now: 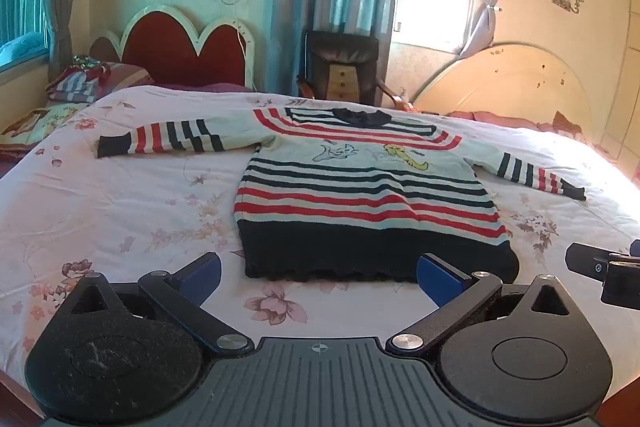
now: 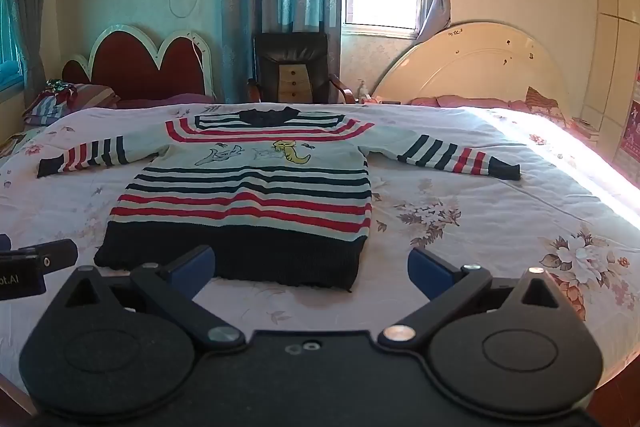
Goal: Fold small clothes
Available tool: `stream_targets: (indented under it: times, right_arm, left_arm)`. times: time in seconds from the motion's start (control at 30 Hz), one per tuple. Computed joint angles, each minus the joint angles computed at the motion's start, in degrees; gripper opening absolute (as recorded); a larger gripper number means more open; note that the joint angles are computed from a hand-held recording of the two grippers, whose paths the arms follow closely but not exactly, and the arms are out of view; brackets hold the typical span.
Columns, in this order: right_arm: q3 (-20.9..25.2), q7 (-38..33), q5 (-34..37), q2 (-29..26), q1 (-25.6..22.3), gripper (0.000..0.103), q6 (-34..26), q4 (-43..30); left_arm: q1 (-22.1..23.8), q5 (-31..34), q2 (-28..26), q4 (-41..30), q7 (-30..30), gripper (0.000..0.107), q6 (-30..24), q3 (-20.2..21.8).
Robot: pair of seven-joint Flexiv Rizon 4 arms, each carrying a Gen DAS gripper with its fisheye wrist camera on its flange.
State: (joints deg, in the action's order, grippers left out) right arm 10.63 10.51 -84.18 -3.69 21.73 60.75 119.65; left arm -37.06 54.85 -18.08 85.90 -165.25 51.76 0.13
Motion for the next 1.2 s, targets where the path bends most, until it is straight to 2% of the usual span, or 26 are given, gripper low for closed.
stream_targets:
  times: [1.2]
  right_arm:
    - [0.06, -1.86, 2.58, -0.57, 0.86, 0.102, -1.08, -0.4]
  left_arm:
    - [0.21, -1.07, -0.63, -0.24, 1.82, 0.103, 0.28, 0.21]
